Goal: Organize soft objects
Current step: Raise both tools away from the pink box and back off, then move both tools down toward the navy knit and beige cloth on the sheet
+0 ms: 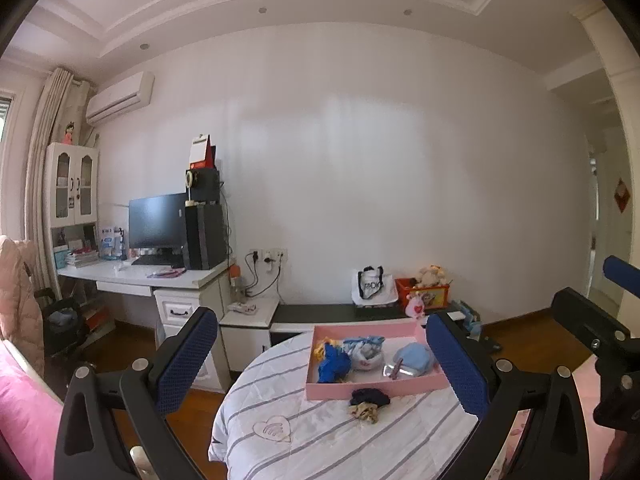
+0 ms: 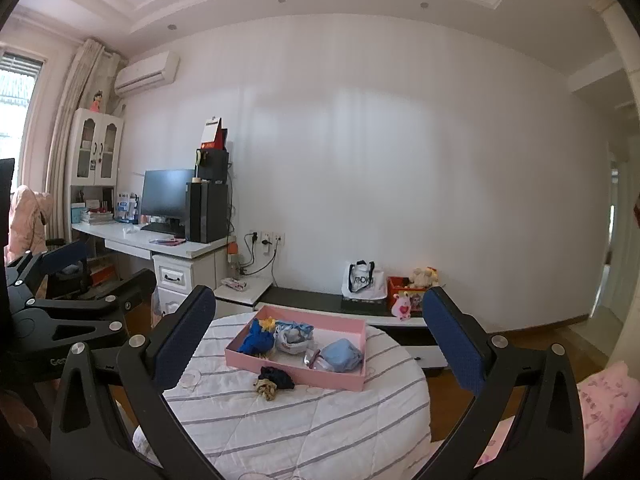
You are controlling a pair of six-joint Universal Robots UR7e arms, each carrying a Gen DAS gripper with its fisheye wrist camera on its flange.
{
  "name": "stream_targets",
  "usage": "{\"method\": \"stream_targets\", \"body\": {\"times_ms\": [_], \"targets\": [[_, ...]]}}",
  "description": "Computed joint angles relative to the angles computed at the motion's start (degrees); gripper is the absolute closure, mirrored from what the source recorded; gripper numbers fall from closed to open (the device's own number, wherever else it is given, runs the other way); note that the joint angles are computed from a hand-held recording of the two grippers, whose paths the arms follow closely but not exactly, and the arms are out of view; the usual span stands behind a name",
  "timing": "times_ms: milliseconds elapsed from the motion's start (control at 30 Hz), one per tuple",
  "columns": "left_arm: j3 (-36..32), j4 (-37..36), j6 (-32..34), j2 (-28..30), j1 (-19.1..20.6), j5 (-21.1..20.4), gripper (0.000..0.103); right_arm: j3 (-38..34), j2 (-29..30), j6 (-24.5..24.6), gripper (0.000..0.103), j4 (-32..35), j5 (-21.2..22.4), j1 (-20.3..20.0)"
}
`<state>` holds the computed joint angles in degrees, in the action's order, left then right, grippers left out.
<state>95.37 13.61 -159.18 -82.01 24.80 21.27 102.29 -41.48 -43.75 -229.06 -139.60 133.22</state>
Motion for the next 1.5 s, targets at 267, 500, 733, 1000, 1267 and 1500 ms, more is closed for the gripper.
{"method": "stream_targets", "body": {"times_ms": [267,500,733,1000,1267,1500], "targets": [[-3.6,7.6,-6.1,3.4,2.5,0.3,0.0,0.2,0.0,3.9,0.0,3.4,-0.5,-2.3],[-8.5,19.4,-16.4,9.4,6.2,1.6,0.0,0.1,0.3,9.9,0.0,10.8,-1.4,-6.0],[-15.4,29.0,-22.9,16.8,10.7,4.1,0.0,0.8,-0.1,17.5,0.0,19.4,-0.1,-10.7],[-25.8,38.4,-28.4,27.2,17.9,7.1,0.0,-0.5,0.1,25.6,0.0,30.8,2.9,-17.1],[-39.2,44.6,-28.0,37.5,24.4,11.4,0.0,-3.8,2.2,30.9,0.0,39.7,4.0,-22.1],[-51.8,49.3,-25.6,46.7,29.1,16.0,0.0,-5.5,2.6,34.8,0.0,45.4,3.7,-25.5]]}}
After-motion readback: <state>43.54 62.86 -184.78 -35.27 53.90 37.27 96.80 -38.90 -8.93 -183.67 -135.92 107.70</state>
